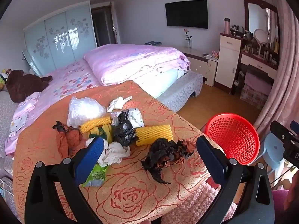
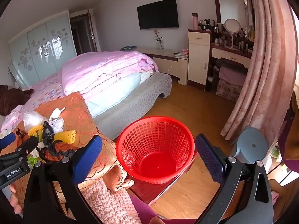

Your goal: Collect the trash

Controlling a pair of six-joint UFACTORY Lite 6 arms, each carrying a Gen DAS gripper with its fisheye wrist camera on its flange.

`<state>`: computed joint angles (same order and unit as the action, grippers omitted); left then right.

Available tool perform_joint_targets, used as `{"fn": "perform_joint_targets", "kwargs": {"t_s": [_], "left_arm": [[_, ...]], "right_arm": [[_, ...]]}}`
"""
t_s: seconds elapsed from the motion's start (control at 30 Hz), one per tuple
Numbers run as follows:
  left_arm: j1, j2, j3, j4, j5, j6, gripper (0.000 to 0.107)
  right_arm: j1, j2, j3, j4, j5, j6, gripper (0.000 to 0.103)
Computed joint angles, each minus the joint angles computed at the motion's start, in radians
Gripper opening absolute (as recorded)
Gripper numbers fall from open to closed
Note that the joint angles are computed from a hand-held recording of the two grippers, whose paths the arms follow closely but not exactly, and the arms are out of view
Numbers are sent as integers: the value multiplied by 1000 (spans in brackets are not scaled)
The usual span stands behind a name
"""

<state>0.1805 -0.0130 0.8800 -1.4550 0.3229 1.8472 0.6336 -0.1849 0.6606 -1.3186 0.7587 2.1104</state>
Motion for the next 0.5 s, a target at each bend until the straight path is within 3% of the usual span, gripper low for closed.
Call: {"fn": "perform_joint_targets", "kwargs": {"t_s": [0.5], "left_arm": [[-73, 73, 123, 0, -68, -53, 96]], "right_arm": [[-108, -8, 47, -33, -15, -42, 97]]}}
